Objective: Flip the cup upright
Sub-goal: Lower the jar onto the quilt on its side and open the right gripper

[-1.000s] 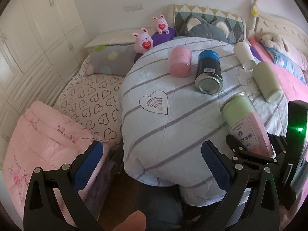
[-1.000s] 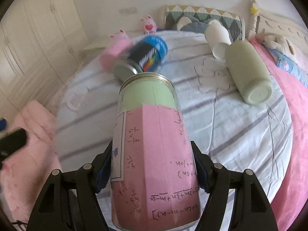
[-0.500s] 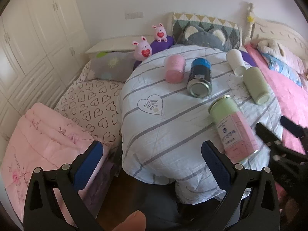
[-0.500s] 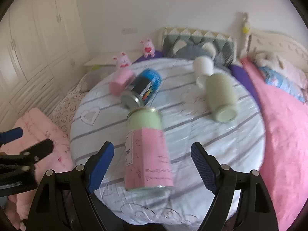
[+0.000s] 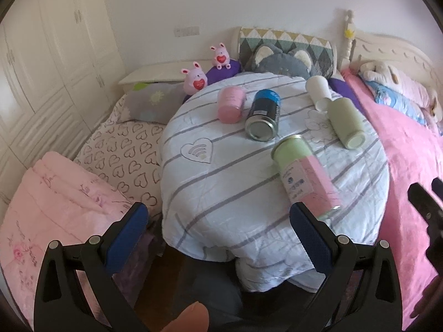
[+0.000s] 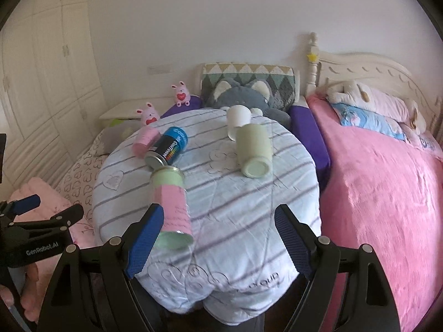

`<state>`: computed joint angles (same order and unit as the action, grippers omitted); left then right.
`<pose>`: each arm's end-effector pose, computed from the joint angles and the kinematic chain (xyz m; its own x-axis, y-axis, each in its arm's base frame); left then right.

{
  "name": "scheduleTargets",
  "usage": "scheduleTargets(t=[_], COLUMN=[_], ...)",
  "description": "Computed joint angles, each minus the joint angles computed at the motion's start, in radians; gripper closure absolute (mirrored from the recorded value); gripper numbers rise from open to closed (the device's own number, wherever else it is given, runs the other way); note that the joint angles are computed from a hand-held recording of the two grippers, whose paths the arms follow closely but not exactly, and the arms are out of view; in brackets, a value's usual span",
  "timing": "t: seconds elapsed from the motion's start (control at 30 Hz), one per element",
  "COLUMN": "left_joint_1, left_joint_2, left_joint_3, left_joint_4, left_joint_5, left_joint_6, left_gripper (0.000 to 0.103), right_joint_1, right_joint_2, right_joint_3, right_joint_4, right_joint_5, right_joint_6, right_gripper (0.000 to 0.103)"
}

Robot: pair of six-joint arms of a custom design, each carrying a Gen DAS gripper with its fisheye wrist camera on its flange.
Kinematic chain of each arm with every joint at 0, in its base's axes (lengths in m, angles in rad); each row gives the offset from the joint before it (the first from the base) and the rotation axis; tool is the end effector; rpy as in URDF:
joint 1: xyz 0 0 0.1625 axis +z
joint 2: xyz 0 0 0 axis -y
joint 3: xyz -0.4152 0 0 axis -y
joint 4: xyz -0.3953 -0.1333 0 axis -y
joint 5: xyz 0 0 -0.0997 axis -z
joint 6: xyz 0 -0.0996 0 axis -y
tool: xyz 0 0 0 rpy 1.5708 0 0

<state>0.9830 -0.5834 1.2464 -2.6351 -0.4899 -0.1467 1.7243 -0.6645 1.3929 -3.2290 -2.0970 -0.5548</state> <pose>-0.2419 -0.7619 0.1437 -0.6511 -0.1376 -0.7465 0.4198 0.7540 -0.5052 0.1970 -0.7289 0.1838 -0.7305 -0.0855 0.6775 -0.5603 0.6422 -0.5231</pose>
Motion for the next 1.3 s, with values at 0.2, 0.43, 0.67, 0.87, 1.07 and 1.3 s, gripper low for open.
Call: scheduleTargets(t=[0.2, 0.43, 0.67, 0.87, 1.07, 1.3], left_joint_1=[-0.020, -0.031, -0.031, -0.038, -0.039, -0.035], left_joint_2=[-0.001, -0.005, -0.009, -0.008, -0.010, -0.011], left_joint_3=[0.020, 0.026, 0.027, 0.023, 0.018, 0.016], left_joint_4=[-0.011, -0.037, -0.024, -0.010, 0.010, 0.024], left_joint_5=[0.014, 0.033, 0.028, 0.035, 0.039, 0.030], left_joint_6=[-0.009, 0.004, -0.007, -0.016, -0.044, -0.059], left_gripper=[0.000, 0.000, 0.000, 0.000, 0.000, 0.000], right_joint_1=[-0.008, -0.008, -0.008, -0.014, -0.015, -0.020], right_joint_2=[-0.017, -0.027, -0.031, -0.032, -0.030, -0.030], right_joint_3=[0.018, 0.029, 0.030, 0.024, 0.021, 0.018], right_joint_4=[0.002, -0.005, 0.003, 0.014, 0.023, 0.032], right_joint_5=[0.018, 0.049, 0.050, 0.060, 0.068, 0.072], right_joint_6=[-0.009, -0.022, -0.014, -0.002, -0.005, 0.000], right_gripper=[0.019, 0.019, 0.019, 0.019, 0.019, 0.019])
